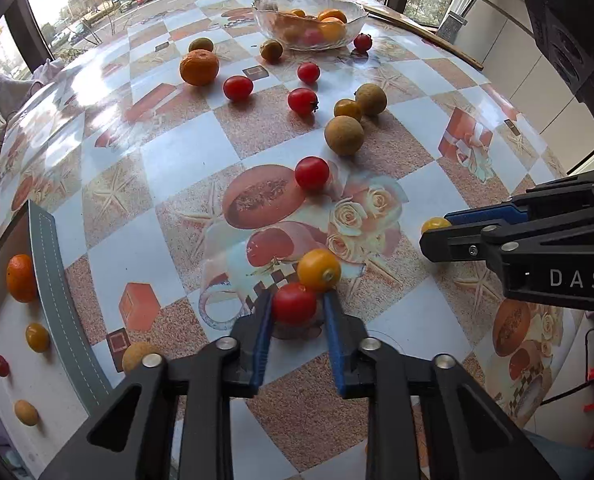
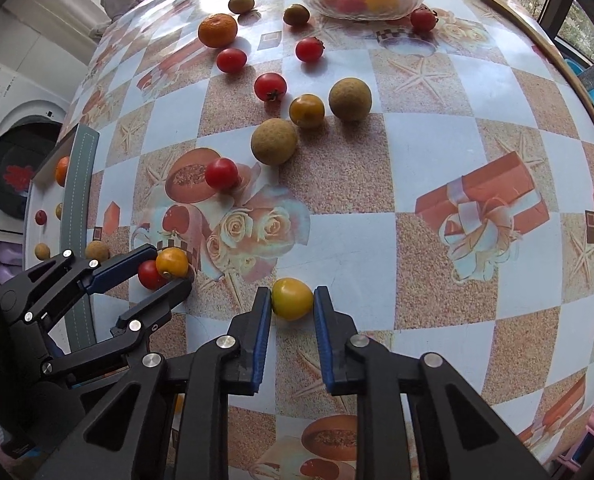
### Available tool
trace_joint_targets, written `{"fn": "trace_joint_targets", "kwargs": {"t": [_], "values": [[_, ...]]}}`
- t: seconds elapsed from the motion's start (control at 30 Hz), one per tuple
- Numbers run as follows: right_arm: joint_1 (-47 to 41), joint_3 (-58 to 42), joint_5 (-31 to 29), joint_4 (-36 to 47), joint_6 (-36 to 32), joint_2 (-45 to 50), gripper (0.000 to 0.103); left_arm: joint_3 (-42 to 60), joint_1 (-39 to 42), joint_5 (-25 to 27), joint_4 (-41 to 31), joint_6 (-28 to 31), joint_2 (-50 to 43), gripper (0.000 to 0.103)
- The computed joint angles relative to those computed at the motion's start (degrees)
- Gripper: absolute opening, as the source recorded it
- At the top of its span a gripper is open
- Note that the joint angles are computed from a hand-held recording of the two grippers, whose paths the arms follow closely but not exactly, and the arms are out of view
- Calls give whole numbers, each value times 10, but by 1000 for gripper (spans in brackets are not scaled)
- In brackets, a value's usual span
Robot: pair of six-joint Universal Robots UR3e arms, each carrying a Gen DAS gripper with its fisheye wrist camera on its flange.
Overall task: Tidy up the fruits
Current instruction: 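Grasp a red cherry tomato with left tool while right grasps a yellow tomato, then carry both tomatoes into the white tray and open both tools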
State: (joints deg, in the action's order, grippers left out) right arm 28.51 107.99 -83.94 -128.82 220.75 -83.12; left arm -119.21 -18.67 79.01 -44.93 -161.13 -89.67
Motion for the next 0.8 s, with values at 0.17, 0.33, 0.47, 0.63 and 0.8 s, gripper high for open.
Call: {"fn": "trace_joint_targets", "kwargs": {"t": [0.17,0.33,0.47,0.63,0.8], "values": [[-7,26,2,-2,12,-29,23,-3,29,-29,-39,-14,21,20],[-12,36,4,0,22,-48,23,-7,42,-36,-54,-14,39,20],[-13,35,1,6,25,-56,23,-5,49,-44,-60,-15,50,20],[-19,43,2,11,29,-70,23,-5,61,-53,-64,-17,61,20],[-18,34,0,20,28,-72,23,-7,83,-62,-81,-16,89,20]]}}
